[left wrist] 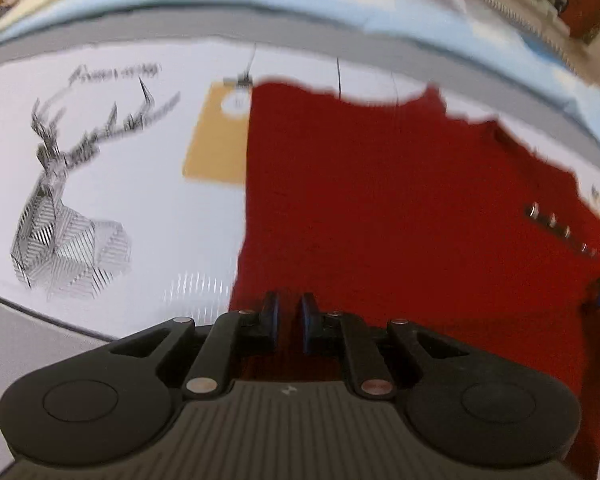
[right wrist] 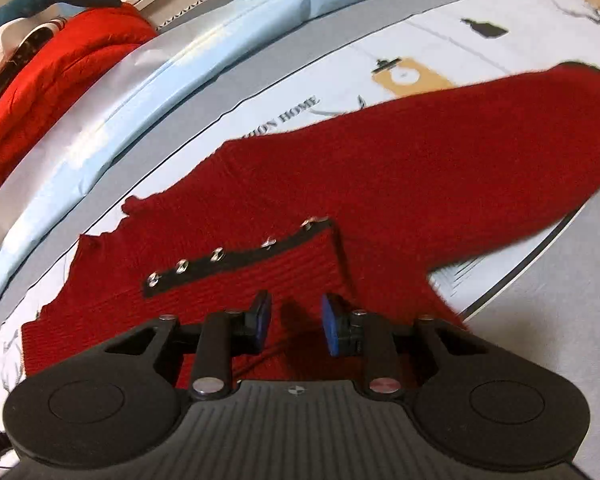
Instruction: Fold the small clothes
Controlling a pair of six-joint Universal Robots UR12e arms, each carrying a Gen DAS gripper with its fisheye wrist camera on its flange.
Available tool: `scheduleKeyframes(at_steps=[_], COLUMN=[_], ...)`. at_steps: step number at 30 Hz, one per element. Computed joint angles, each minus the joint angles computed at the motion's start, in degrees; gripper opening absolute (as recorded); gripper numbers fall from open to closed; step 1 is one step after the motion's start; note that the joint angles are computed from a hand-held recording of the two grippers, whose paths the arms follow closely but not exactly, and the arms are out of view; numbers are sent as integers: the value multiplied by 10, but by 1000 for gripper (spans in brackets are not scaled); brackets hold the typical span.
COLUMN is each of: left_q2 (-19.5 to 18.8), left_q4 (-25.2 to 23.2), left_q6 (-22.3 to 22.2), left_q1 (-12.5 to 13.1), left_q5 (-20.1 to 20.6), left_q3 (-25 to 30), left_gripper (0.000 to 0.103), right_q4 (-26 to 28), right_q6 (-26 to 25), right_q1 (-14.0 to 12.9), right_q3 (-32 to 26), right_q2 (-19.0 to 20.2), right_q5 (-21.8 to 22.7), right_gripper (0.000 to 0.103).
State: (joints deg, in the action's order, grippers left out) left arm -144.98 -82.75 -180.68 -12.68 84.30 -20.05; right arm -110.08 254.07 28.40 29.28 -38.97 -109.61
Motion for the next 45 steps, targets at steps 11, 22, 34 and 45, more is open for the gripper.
scheduleKeyframes(at_steps=[11, 22, 34, 45], left_q2=[1, 3, 6, 9], left_q4=[21, 20, 16, 15], left_q6=[44, 55, 58, 51], left_q1=[-8, -13, -9, -4], left_q5=[26, 32, 24, 19], left_q3=[0, -3, -6, -7], left_gripper=[15, 26, 26, 26], right_q4=[-3, -29, -93, -96], right_q6=[114, 292, 320, 301], right_q1=[-14, -35, -41, -37], right_q3=[154, 343, 376, 357], right_q2=[-95, -205, -209, -196], right_q5=[-72, -94, -108, -172], right_gripper=[29, 34, 26, 10])
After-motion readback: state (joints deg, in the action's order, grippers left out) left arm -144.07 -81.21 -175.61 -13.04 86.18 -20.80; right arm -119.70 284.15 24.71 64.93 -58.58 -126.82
